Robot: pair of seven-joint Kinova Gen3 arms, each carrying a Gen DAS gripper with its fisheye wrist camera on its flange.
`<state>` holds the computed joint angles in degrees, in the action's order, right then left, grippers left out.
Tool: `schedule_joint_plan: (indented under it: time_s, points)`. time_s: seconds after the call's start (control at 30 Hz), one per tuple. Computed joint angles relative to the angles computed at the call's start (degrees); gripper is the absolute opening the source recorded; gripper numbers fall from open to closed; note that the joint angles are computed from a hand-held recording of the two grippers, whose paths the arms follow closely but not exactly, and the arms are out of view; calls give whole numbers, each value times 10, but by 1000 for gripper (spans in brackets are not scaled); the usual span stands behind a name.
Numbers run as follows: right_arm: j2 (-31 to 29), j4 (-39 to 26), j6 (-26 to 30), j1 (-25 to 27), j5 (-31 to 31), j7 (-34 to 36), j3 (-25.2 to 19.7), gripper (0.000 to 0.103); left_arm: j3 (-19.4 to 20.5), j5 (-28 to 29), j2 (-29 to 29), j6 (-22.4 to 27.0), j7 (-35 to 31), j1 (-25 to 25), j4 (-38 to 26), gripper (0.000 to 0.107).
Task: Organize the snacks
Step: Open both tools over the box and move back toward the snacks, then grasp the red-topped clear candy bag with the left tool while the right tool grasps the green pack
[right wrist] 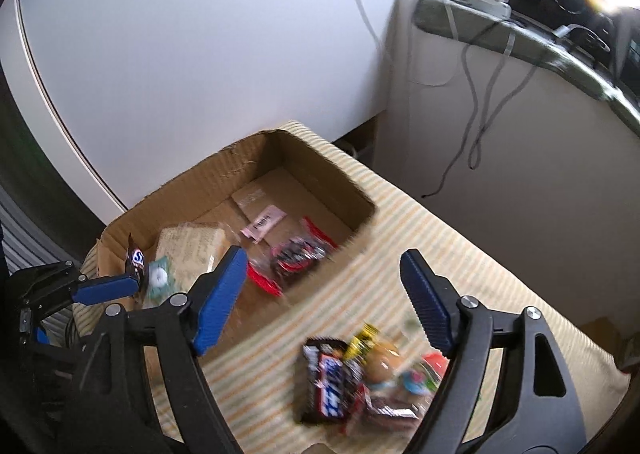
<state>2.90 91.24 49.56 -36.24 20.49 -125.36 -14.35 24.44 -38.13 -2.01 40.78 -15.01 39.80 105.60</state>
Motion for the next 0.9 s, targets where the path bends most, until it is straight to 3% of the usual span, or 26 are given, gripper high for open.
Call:
schedule_joint_plan:
  time_s: [0.17, 0.43, 0.67, 0.9]
  points:
    - [-48, 50, 1, 23, -2, -11, 0, 81, 8, -18, 23, 3, 11, 23, -20, 41]
    - [-109, 118, 3, 81, -41, 24, -6, 81, -20, -23, 68, 1, 2, 79, -55, 41]
    - [-127, 159, -2, 125, -80, 49, 4, 81, -48, 2, 109, -5, -42, 119, -93, 41]
    - [-125, 186, -16, 150, -121, 113, 24, 66, -74, 44, 151, -10, -134, 141, -145, 41]
